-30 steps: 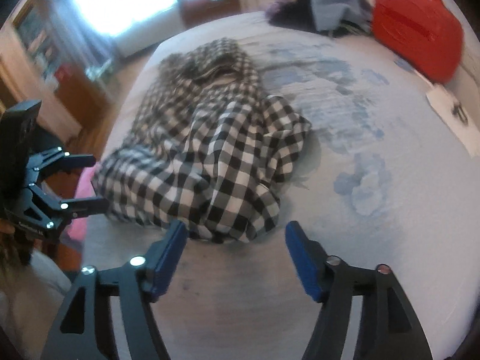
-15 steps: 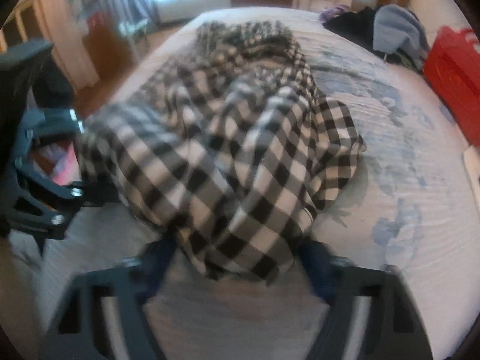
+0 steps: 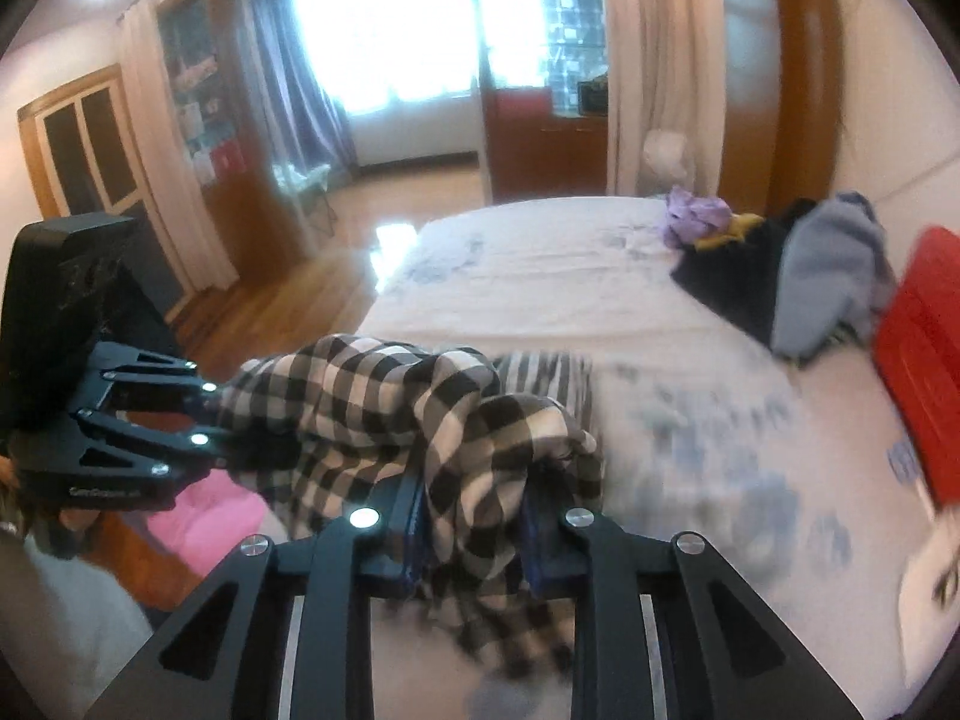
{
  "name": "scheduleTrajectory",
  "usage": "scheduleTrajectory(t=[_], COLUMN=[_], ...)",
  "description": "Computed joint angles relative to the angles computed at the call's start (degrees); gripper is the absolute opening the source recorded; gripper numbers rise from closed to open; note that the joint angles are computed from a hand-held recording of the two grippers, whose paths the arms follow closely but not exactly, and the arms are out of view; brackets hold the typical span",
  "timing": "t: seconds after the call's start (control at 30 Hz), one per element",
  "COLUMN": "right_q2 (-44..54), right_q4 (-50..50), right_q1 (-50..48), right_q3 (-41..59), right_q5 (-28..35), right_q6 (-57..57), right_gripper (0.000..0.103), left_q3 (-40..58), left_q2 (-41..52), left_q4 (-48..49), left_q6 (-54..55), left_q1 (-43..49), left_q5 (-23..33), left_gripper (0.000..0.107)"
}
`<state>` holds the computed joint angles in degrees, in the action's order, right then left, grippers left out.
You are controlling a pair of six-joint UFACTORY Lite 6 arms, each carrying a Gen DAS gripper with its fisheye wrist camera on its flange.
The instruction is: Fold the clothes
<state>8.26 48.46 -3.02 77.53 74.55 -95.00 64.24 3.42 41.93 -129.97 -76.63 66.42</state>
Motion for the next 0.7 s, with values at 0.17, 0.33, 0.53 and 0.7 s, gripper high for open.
scheduleTrajectory(t=[0.17, 0.33, 0.53, 0.7], right_q2=[22.3, 49.4, 47.0, 35.2], right_q4=[-4.5, -16.9, -10.9, -2.2], right_q1=[17.7, 26.8, 20.0, 6.9], right_q3=[20.3, 49.0, 52.3, 43.5], right_q5=[-13.1, -14.1, -10.0, -3.4], right_q6=[17.5, 38.6, 37.9, 32.0], right_gripper=[0.025, 0.036, 0.068, 0.089], left_q3=[-23.6, -30.2, -28.4, -22.2], left_q2=[-15.4, -13.8, -18.1, -13.6], left_q4=[1.3, 0.5, 1.2, -0.5], left_q6=[7.1, 15.0, 10.7, 1.7], left_q1=[21.4, 35.7, 28.0, 14.4], left_q5=[-19.5, -28.5, -20.0, -9.5], left_gripper=[0.048, 0.098, 0.098, 0.098])
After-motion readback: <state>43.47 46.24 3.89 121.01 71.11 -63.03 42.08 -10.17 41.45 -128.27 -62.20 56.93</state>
